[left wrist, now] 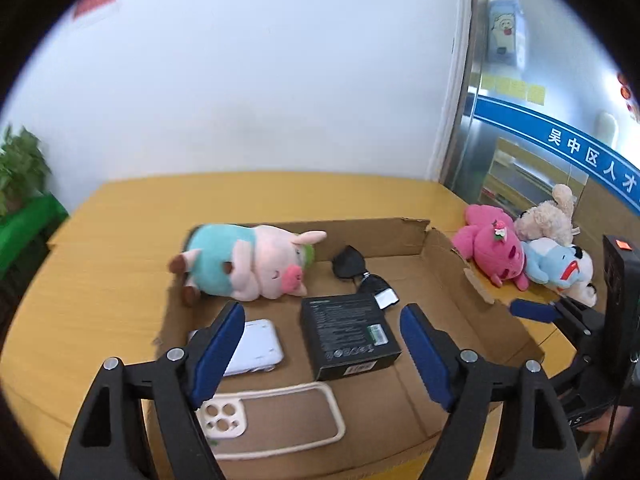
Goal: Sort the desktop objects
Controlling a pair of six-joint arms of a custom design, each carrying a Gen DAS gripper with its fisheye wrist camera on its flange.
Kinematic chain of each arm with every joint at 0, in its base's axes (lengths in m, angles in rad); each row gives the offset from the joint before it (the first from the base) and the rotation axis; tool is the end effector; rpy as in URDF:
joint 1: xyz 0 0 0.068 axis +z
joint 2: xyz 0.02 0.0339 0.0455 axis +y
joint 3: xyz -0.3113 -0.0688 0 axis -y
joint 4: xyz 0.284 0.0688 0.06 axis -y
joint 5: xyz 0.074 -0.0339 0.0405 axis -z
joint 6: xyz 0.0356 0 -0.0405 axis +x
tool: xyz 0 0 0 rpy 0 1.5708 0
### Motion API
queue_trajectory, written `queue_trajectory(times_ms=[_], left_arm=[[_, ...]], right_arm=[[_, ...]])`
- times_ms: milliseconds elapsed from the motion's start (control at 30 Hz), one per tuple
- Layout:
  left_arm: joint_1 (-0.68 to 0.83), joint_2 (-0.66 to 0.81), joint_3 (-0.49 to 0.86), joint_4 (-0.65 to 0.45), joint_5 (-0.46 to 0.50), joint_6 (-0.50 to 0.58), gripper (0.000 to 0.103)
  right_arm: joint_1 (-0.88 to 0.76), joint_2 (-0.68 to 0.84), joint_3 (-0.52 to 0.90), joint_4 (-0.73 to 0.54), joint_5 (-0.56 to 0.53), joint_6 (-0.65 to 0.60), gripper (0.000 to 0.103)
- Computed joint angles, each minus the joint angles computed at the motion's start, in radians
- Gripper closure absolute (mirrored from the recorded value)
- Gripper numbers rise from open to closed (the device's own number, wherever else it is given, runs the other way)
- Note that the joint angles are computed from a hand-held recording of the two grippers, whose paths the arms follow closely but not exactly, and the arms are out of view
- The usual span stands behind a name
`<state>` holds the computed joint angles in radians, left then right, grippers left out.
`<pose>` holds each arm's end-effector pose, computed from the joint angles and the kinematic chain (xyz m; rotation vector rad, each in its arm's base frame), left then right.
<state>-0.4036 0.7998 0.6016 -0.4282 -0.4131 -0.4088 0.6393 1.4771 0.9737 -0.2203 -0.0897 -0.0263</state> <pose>0.1709 -0.0574 0.2772 -0.2330 2.1249 -0.0198 0.2795 0.2117 0.2665 -0.8046 2.1835 0.4160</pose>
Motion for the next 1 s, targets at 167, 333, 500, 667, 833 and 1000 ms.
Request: queue_trajectory(times_ms=[167,333,500,667,833,1000], left_arm=[[-0.308,-0.050,-0.139,-0.011,-0.365,-0.204,0.023],[-0.393,0.030,-0.191,-0.065,-0.502,-0.371,0.023],[-0.382,0.142,-0.237,0.027,-0.530,-0.419,0.023],[-0.391,0.168,-0.258,0.080,-0.550,-0.422,0.020],[-0.416,0.171,-0.288,0.146,-0.593,-0.404,0.015],[-0.417,0.172,-0.286,0.146,-0.592,-0.402,0.013]], right_arm=[[0.116,-0.086,-0.261,0.321,0.217,0.125,0.000],[0.153,-0.006,-0.383,0.599,0.321,0.164,0.000],[0.141,0.073,-0.420,0.729,0.340,0.220,0.000],[0.156,0.110,-0.423,0.781,0.363,0.191,0.000],[0.154,0.108,-0.423,0.773,0.363,0.191,0.000],[0.155,0.102,-0.426,0.769,0.365,0.191,0.000]])
